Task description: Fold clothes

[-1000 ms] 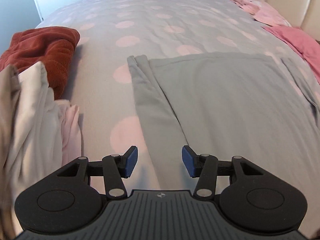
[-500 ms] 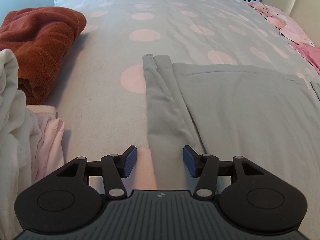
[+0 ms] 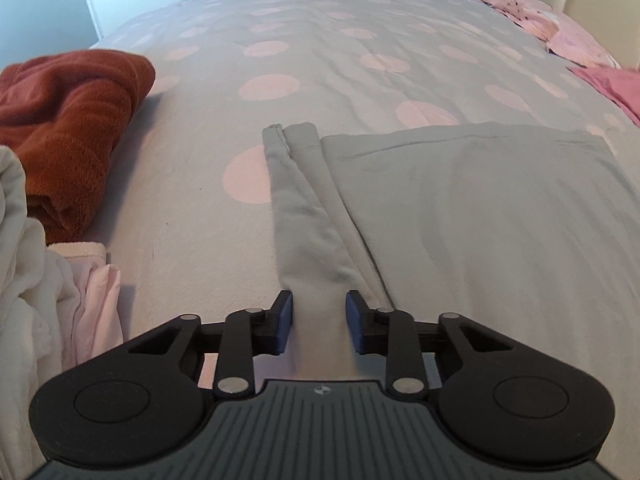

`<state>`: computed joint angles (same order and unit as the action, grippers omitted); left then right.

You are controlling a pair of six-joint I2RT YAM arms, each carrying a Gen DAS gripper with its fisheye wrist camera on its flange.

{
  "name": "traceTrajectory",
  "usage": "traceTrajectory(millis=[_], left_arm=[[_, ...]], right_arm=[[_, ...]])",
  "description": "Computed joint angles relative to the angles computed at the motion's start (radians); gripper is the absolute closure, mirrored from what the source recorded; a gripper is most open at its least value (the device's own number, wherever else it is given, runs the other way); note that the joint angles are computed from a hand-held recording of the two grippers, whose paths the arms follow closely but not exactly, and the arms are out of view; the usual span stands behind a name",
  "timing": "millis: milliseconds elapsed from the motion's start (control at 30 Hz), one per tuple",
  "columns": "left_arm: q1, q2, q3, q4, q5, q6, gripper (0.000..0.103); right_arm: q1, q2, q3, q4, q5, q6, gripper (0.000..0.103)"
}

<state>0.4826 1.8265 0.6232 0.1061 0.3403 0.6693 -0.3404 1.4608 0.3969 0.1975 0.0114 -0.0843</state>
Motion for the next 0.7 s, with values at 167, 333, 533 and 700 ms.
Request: traceTrajectory(millis=[167, 333, 533, 700], left_arm=[[-0.002, -0.020, -0.023, 0.012, -0.014, 0.035, 0.085], [-0.006, -0.045, -0.043, 0.018, -0.029, 0.066, 0.097], [0.010, -0.121, -0.056, -0.038, -0.032, 0.113, 0.102], [0.017, -0.271, -0.105, -0.085, -0.099, 0.173, 0.102]], right_arm=[[-0.262, -0.175, -0.024, -0.154, -0.005, -0.145, 0.101], [-0.503, -0.201, -0.037, -0.208, -0.057, -0.313, 0.101], [-0.503, -0.307, -0.072, -0.257, -0.074, -0.379, 0.086], [-0.322, -0.530, -0.127, -0.305, 0.008, -0.349, 0.070]])
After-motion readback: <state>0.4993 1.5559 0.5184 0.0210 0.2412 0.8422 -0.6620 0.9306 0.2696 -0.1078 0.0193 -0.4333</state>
